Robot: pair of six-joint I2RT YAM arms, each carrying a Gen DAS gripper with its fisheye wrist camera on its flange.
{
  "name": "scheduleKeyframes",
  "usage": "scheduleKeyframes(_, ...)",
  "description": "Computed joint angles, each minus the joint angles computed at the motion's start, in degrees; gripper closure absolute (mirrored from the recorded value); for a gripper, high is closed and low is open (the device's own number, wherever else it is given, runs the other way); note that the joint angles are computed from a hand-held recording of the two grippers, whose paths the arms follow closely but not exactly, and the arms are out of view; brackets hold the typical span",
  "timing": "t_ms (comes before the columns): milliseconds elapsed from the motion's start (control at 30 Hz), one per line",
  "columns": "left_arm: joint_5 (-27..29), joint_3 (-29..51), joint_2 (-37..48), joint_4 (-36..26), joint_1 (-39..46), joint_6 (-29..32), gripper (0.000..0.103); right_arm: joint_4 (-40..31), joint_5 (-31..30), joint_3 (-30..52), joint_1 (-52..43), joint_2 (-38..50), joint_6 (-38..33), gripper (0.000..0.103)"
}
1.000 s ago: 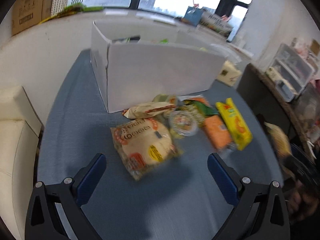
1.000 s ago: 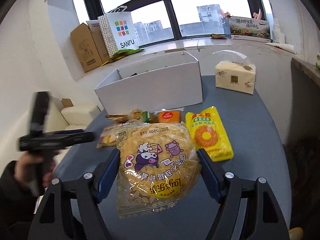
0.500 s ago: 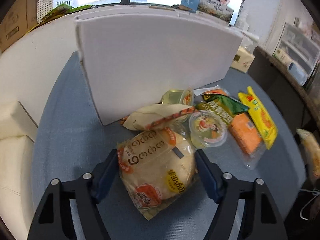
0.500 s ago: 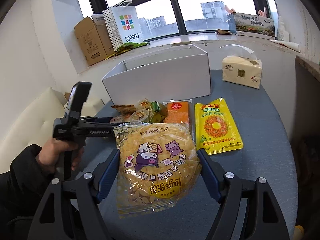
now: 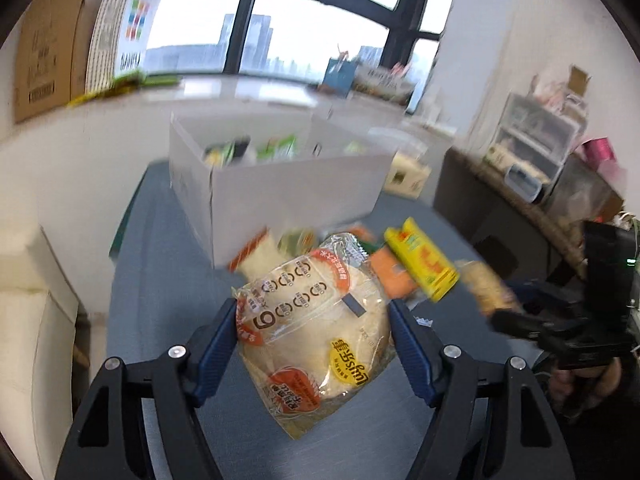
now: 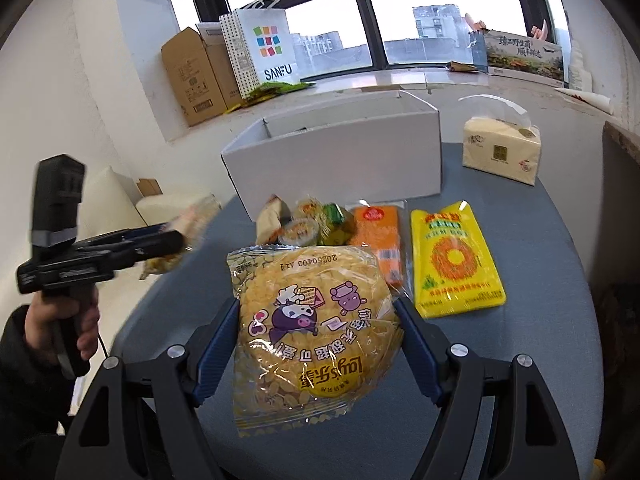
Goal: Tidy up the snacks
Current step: 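Carry both held bags into the white box and open both tools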
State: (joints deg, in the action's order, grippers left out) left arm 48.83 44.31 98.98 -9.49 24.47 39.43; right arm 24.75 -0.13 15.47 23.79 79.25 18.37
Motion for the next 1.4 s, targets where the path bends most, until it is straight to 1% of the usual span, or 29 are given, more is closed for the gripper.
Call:
scheduleKeyframes(67,1.5,0.67,-2.72,-0.55,-0.16,-0.77,0.025,-1.06,-1.2,2.34,-1.39,-0.28,-0.58,0.023)
scheduleKeyframes(133,2.0,2.03,-4.12,-0.04,-1.31,-3.07,0.025,-1.89,-1.71,5.02,-2.88,-0.54,-0.96,0.023)
scheduleKeyframes(200,1.87,3.61,-4.48,1.92,-2.63,-6.36,0.025,-2.84,-2.92,8.36,-4.93,-0.09,-0.93,0.023)
scheduleKeyframes(267,2.52,7.99,-2.46,2.03,-4.13,-10.6,0.025,-4.1,-3.81,12.21,-6.73,1.04,-0.74,0.023)
scheduleKeyframes(300,2.4,9.87,-1.51,3.34,-5.09,-13.73,0.025,-5.59,-3.87,14.8,-7.42,2.03,-0.63,0.023)
scheduleKeyframes(367,2.05,14.16,0.8,3.59,-6.43,-16.55,0.025,-8.51,-3.22,20.4,-8.35,4.64,-1.17,0.023)
scheduleKeyframes(433,-0.4,18.68,3.6,5.05,-8.81,-19.38,0.025,-8.7,-2.49,25.4,-8.98,8.04,-3.26,0.023)
scheduleKeyframes(500,-3.02,23.32,6.66,5.33,-10.59,-21.53,0.025,-10.55,-2.43,31.01,-9.99,12.14,-3.29,0.023)
scheduleKeyframes(567,-5.23,30.07,11.21,3.99,-12.51,-23.77,0.025,-13.39,-3.37,40.07,-12.07,19.09,-2.07,0.023)
scheduleKeyframes(600,-6.56,32.81,12.99,3.26,-13.28,-23.81,0.025,-15.16,-3.48,43.45,-12.66,21.33,-1.86,0.023)
scheduleKeyframes(633,-8.61,36.11,15.13,2.82,-14.33,-23.7,0.025,-17.95,-3.95,49.71,-13.62,25.74,-1.6,0.023)
scheduleKeyframes(667,-9.84,38.53,16.73,2.53,-14.93,-24.13,0.025,-20.2,-4.15,53.94,-14.19,28.5,-1.8,0.023)
scheduleKeyframes(700,-10.19,42.03,18.87,0.48,-15.34,-24.31,0.025,-22.12,-3.84,57.68,-14.7,30.92,-2.32,0.023)
scheduleKeyframes(733,-10.91,44.65,20.67,-0.62,-15.72,-24.54,0.025,-25.2,-2.09,62.94,-14.85,34.06,-3.18,0.023)
scheduleKeyframes(767,-12.11,46.23,21.83,-0.91,-16.1,-24.58,0.025,-28.93,1.17,69.23,-14.64,37.72,-4.76,0.023)
scheduleKeyframes(800,-13.16,48.03,23.12,-1.71,-16.43,-24.09,0.025,-31.33,2.47,72.63,-14.54,39.58,-5.27,0.023)
scheduleKeyframes(833,-14.1,49.99,24.6,-2.95,-16.72,-23.37,0.023,-33.77,1.55,77.47,-14.8,42.36,-5.46,0.023)
scheduleKeyframes(867,-15.17,52.23,26.06,-4.96,-17.01,-22.59,0.018,-34.7,-0.71,80.16,-15.16,44.0,-5.18,0.023)
scheduleKeyframes(900,-16.89,55.09,27.77,-8.15,-17.44,-21.29,0.01,-36.05,-2.08,82.62,-15.23,45.3,-5.16,0.018)
scheduleKeyframes(933,-17.87,55.5,28.14,-8.98,-17.6,-20.84,0.006,-37.84,-2.9,85.14,-15.09,46.75,-5.37,0.012)
scheduleKeyframes(967,-19.36,56.01,28.72,-9.28,-17.69,-20.89,0.0,-41.0,-1.89,88.78,-14.53,48.95,-5.74,0.002)
scheduleKeyframes(1000,-19.93,55.49,28.78,-8.39,-17.47,-21.5,0.0,-41.7,-0.32,89.55,-14.13,49.45,-6.03,0.0)
scheduleKeyframes(1033,-19.73,55.08,28.8,-7.97,-17.19,-22.09,0.0,-39.84,2.45,88.15,-13.43,49.21,-6.64,0.0)
scheduleKeyframes(1067,-18.77,55.06,28.99,-8.11,-16.65,-22.88,0.0,-38.75,3.39,87.13,-13.25,48.91,-6.71,0.0)
scheduleKeyframes(1133,-18.08,54.09,28.63,-7.55,-15.97,-23.43,0.0,-37.42,2.24,85.18,-13.27,48.49,-6.26,0.0)
scheduleKeyframes(1200,-19.97,51.86,27.2,-6.19,-16.08,-22.25,0.0,-36.96,1.56,83.93,-13.36,47.89,-6.48,0.0)
scheduleKeyframes(1233,-19.92,49.99,26.13,-4.71,-15.94,-21.81,0.0,-35.44,2.1,81.97,-13.17,46.81,-6.99,0.0)
scheduleKeyframes(1300,-19.41,47.01,23.9,-2.81,-15.59,-21.46,0.0,-34.12,2.63,79.69,-12.92,45.0,-8.09,0.0)
scheduleKeyframes(1400,-17.5,44.35,20.69,-2.36,-15.0,-20.98,0.0,-31.01,2.78,74.19,-12.41,40.44,-8.93,0.0)
